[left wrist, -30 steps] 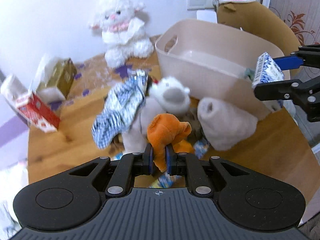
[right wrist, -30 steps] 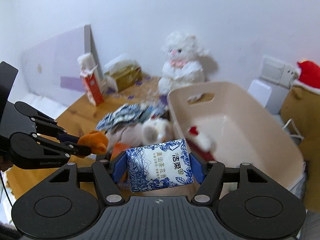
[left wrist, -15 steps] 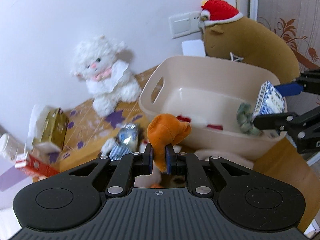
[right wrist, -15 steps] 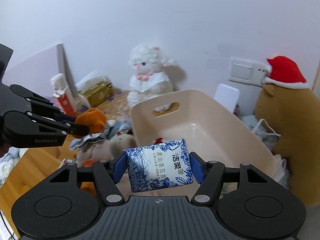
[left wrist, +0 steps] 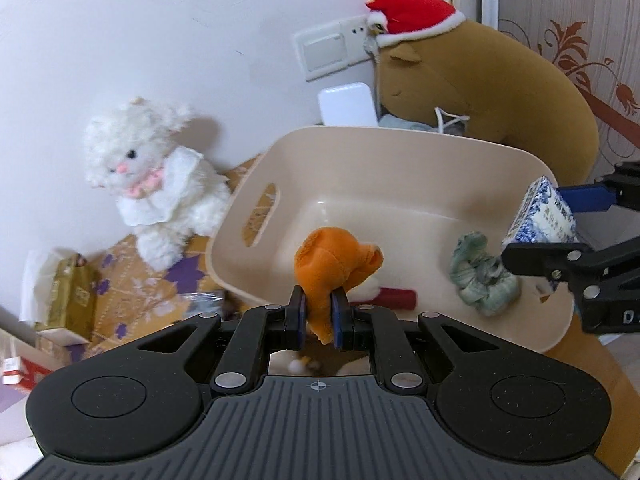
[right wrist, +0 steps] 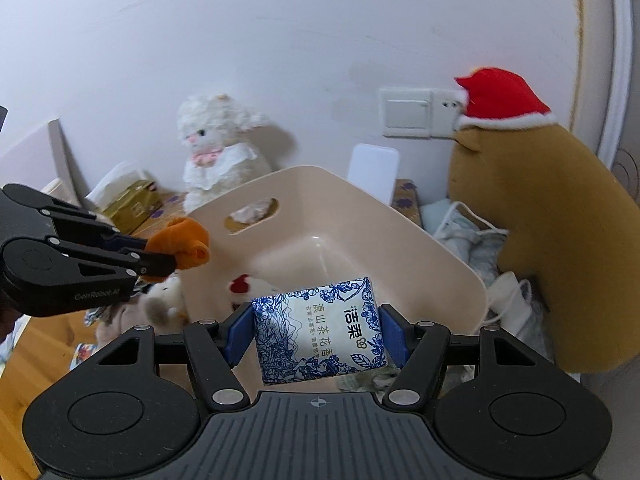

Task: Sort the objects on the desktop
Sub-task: 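Carry the orange plush and tissue pack into the basket and release both, then grasp the black cube with the left tool while the right tool grasps the beige towel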

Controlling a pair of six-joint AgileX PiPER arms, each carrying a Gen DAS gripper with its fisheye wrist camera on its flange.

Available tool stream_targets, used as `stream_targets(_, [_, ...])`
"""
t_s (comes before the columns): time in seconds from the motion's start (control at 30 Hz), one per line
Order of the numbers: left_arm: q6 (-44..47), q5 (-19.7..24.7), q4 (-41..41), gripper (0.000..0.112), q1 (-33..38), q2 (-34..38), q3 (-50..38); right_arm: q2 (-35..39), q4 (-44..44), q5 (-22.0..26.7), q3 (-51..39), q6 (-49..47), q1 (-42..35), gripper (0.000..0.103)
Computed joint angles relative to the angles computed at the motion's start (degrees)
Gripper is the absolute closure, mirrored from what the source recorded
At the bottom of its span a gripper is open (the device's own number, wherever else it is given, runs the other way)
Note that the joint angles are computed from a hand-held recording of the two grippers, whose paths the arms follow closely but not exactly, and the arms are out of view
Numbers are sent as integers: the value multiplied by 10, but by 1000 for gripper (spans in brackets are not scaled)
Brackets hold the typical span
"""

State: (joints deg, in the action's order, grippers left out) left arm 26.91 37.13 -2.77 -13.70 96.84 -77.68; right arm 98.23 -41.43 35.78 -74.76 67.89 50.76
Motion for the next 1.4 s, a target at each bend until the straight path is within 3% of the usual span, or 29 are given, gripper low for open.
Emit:
stream_targets(0.37, [-38, 29, 39, 100, -49, 75, -51, 24, -30, -51, 23, 74, -30, 39])
stream_targets(0.57, [-69, 65, 69, 100, -60, 110, -91, 52, -54, -8, -6, 65, -16, 39])
stream_targets(0.7, [-72, 51, 59, 99, -59, 113, -90, 63, -33, 2, -20, 55, -14, 39])
stream_targets(0.8, [-72, 51, 48, 78, -56, 109, -90, 76, -26, 39, -43, 28, -4, 32])
stream_targets(0.87, [-78, 37, 52, 54, -52, 97, -79, 79, -16, 58, -53, 19, 0, 30])
stream_targets(0.93, [-48, 24, 16, 46, -37, 82, -68, 72, -12, 66, -52, 36, 1, 24])
stream_targets(0.97, [-34, 22, -3, 44, -30, 76, -66, 68, -18, 71, -50, 49, 4, 23])
stream_targets(1.1, [-7, 26, -39, 42, -7, 60, -66, 62, -53, 123, -61, 72, 32, 4])
stream_targets(1.4, [84, 27, -121, 35, 82, -4, -24, 67, -87, 202, -111, 81, 93, 0])
